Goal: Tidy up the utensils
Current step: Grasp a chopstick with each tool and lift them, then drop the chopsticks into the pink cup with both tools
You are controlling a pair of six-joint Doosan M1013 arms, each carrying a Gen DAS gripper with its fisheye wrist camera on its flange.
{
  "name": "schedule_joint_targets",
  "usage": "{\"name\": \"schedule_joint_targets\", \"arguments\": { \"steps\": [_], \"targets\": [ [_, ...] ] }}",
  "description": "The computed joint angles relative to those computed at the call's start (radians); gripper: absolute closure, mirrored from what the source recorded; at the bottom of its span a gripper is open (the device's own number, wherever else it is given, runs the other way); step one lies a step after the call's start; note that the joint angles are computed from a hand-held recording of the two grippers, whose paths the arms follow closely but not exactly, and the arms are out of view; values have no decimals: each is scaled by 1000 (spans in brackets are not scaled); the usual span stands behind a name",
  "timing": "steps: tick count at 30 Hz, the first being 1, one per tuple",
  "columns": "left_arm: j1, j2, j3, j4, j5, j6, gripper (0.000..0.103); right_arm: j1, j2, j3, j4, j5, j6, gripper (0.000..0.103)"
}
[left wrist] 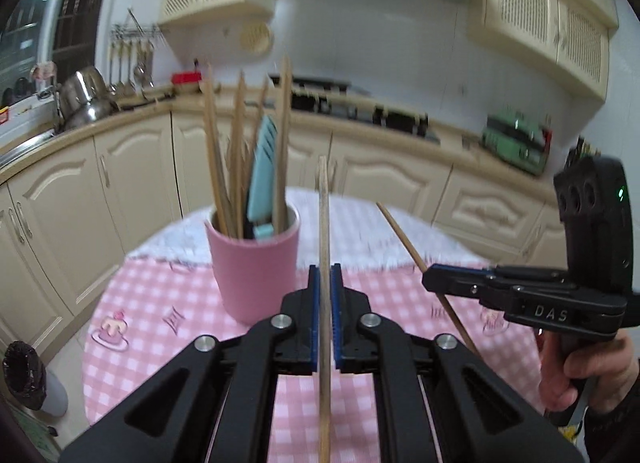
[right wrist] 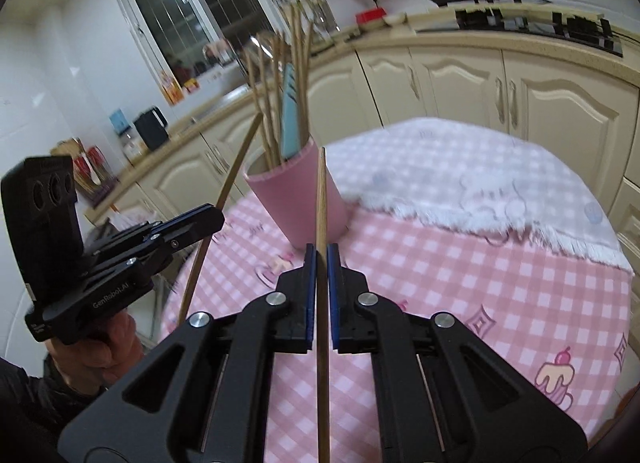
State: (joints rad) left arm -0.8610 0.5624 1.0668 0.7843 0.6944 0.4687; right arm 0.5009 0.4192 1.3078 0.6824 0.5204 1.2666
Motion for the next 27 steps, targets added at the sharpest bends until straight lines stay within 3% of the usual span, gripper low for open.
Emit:
{"name": "schedule_joint_targets", "arguments": {
  "steps": [9, 14, 20, 27],
  "targets": [
    [10, -38, 44, 285, -68, -328, 98, 3, 1, -29, 253, -171, -219, 97],
    [20, -47, 40, 496, -77, -501, 98, 15, 38, -103, 467, -256, -429, 97],
    [44, -14, -27, 730, -63, -680, 98, 29, 110, -226, 750, -313, -718, 97],
    [67, 51, -132, 839, -67, -761, 98, 45, 188, -331, 999, -370, -985, 97]
  ]
}}
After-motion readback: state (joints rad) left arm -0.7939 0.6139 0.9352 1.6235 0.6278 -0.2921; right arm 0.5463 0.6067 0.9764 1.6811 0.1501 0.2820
